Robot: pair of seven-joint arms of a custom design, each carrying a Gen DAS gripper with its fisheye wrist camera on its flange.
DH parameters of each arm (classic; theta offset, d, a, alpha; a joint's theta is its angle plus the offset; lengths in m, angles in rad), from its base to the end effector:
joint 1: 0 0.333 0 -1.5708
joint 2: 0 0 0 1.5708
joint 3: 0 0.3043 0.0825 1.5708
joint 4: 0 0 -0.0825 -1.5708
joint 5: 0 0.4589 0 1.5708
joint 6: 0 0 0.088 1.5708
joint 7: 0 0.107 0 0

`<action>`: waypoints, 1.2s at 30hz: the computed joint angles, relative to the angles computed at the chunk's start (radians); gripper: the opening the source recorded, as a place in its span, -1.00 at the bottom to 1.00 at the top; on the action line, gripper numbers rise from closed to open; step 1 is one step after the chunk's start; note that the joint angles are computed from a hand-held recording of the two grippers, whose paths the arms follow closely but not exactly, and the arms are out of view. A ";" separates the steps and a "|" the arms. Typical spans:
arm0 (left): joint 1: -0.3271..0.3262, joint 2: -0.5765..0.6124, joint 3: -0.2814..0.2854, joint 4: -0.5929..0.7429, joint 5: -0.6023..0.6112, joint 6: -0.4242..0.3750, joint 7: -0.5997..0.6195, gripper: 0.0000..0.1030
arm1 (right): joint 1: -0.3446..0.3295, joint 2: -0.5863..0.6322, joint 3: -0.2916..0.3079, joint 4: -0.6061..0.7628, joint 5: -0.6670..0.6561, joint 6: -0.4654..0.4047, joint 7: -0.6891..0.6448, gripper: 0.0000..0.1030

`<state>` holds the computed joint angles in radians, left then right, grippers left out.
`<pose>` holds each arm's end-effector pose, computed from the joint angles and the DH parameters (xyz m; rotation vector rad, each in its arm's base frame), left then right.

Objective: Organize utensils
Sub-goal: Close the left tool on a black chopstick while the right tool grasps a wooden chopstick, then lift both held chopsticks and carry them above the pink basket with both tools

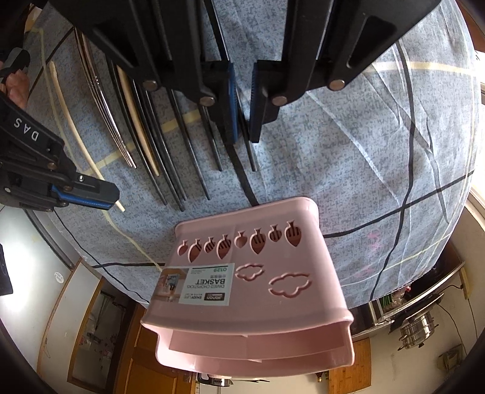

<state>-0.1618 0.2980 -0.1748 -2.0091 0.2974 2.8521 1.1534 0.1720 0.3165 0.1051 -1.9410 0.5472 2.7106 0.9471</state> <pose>0.6502 -0.2400 0.3088 -1.7825 2.0901 -0.6478 0.6819 0.1719 0.3083 -2.1838 1.3869 -0.1931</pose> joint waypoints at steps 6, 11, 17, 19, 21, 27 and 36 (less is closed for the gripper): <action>0.027 -0.095 -0.019 -0.075 -0.041 0.065 0.036 -0.89 | -0.031 -0.064 0.028 -0.033 0.120 0.029 -0.109 -0.91; 0.030 -0.204 -0.017 -0.155 -0.055 0.141 0.048 -0.90 | -0.036 -0.124 0.030 -0.060 0.244 0.052 -0.211 -0.91; 0.028 -0.306 -0.006 -0.220 -0.054 0.207 0.034 -0.90 | -0.020 -0.197 0.012 -0.090 0.384 0.076 -0.332 -0.91; 0.025 -0.331 -0.002 -0.233 -0.069 0.223 0.047 -0.90 | -0.010 -0.217 0.003 -0.099 0.417 0.081 -0.361 -0.91; 0.020 -0.351 0.004 -0.244 -0.084 0.238 0.061 -0.91 | -0.002 -0.237 -0.006 -0.107 0.450 0.083 -0.392 -0.91; 0.028 -0.377 0.005 -0.255 -0.053 0.262 0.035 -0.91 | 0.025 -0.277 -0.030 -0.126 0.511 0.096 -0.451 -0.91; -0.040 -0.369 0.055 -0.236 -0.246 0.266 0.210 -0.91 | 0.038 -0.278 -0.044 -0.103 0.568 0.093 -0.492 -0.92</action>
<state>-0.2013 -0.0711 -0.1198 -2.2452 0.0513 3.1183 1.3629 0.2103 0.0388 0.0608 -2.0440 1.1154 2.8039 0.4551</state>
